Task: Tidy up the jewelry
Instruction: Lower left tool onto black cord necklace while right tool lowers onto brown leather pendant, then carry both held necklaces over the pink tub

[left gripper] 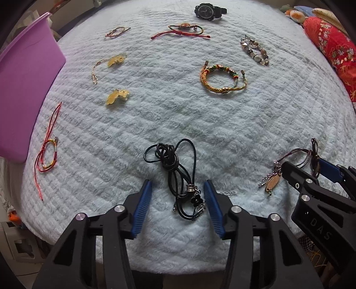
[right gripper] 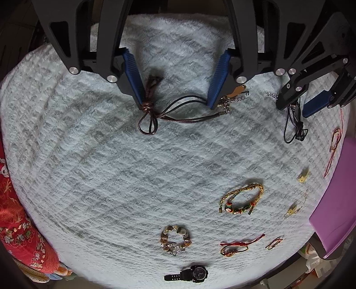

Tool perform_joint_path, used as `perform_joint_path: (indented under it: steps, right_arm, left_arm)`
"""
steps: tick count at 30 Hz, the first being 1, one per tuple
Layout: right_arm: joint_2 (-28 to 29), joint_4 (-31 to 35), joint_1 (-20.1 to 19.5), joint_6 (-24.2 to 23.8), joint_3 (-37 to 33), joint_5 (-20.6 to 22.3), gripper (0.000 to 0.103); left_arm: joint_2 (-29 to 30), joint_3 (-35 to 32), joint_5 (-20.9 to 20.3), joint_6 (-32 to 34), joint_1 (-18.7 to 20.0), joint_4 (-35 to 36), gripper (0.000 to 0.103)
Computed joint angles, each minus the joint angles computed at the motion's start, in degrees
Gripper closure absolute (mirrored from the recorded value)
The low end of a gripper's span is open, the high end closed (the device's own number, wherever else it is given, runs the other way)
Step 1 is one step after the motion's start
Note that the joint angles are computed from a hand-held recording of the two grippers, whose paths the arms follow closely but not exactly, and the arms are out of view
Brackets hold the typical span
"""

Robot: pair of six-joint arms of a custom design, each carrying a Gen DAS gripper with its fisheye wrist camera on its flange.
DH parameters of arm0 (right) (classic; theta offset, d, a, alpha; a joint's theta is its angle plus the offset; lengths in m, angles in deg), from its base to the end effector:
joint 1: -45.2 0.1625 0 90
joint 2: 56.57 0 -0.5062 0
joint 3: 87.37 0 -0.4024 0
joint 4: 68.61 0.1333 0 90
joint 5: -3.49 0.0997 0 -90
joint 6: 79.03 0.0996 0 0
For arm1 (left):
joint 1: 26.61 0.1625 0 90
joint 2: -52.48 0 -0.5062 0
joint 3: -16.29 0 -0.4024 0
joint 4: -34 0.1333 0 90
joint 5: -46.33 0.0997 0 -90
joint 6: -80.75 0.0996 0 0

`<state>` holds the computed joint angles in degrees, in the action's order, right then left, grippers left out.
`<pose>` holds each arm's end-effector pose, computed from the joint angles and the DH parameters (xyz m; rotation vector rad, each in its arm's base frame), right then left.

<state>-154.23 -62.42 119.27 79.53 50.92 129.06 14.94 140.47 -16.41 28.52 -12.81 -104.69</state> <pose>0.0119 -0.2329 0.2749 -0.1779 -2.2707 0.6148 -0.3935 -0.2809 -0.0619 0.6782 2.2534 -0.1613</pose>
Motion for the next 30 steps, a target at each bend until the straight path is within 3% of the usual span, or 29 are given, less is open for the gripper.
perform_joint_path:
  steps: [1,2,3,5,12,19,30]
  right_arm:
    - [-0.1,-0.2,0.5,0.3,0.0,0.7,0.066]
    - [-0.3,0.2,0.6,0.7,-0.1,0.6,0.083]
    - [-0.7,0.9,0.2,1.1,-0.3,0.0,0.09]
    - [-1.8,1.9,-1.1,1.1,-0.4,-1.5,0.093]
    - [-5.3,5.5,-3.1,1.4,-0.9,-5.0,0.097]
    - [-6.1,8.9,0.0,4.1,-2.4,-4.3,0.098]
    - [-1.3,15.9,15.8,15.8,-8.2,3.9,0.098]
  left_arm:
    - [0.0,0.1,-0.4,0.6,-0.3,-0.8,0.072]
    - [0.2,0.0,-0.2,0.8,-0.8,-0.4,0.081]
    - [0.2,0.1,0.0,0.8,-1.1,-0.1,0.086]
    - [-0.2,0.9,-0.4,0.6,-1.1,-1.0,0.093]
    - [-2.8,3.4,-1.1,0.6,-1.0,-3.9,0.094]
    - [-6.2,3.5,-0.8,1.2,-0.4,-3.9,0.094]
    - [-8.8,-2.9,1.1,3.8,2.2,0.7,0.094]
